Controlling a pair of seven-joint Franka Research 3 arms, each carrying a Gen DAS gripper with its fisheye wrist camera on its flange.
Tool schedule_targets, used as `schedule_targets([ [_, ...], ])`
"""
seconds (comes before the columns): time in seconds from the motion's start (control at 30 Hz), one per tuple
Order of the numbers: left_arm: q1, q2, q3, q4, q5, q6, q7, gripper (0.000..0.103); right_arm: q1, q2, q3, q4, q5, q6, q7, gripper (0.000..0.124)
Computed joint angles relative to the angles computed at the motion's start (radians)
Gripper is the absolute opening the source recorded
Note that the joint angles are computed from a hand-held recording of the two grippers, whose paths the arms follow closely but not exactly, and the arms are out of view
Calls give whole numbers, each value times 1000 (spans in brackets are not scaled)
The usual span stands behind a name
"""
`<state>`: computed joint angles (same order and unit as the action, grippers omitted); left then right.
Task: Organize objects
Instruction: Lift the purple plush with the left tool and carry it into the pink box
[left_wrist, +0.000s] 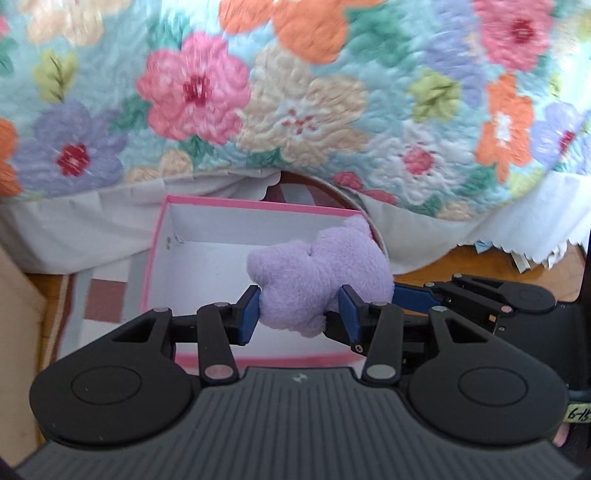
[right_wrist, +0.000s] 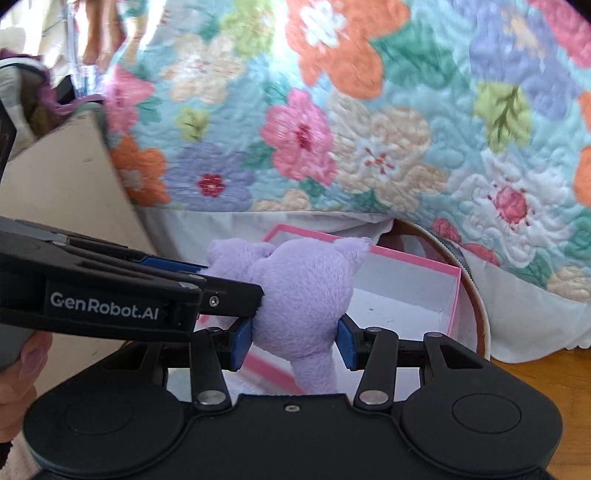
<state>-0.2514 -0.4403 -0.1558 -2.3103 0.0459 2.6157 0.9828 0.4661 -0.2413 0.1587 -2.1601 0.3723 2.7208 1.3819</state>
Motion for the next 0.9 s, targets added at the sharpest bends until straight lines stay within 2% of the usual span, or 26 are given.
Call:
schedule_targets([
  [0.1,-19,109,45,26,-76,72,41,45,-6,93,-14,47,25,8,-5,53],
  [0.2,-33,204,74,34,-188,176,77,44,-14,166,-17,61,45,75,-9,53],
  [0.3,-25,289,71,77,-254,203,132,44,-27,233,-18,84,34,117,10,53],
  [0.4,-3,366,55,131,-329,203,201,44,-38,285,-24,121,-11,102,70,53],
  [0.57,51,457,10,196,-486,187,308,45,-32,353,-51,205,-223,17,250,53],
  [0.73,110,518,-31,239,-536,138,323,43,33,454,-86,365,-533,-180,412,53],
  [0.77,119,527,-36,242,-539,131,319,43,43,477,-87,397,-566,-215,415,53],
  [0.9,149,553,-61,250,-601,111,342,43,46,541,-90,469,-561,-289,425,53],
])
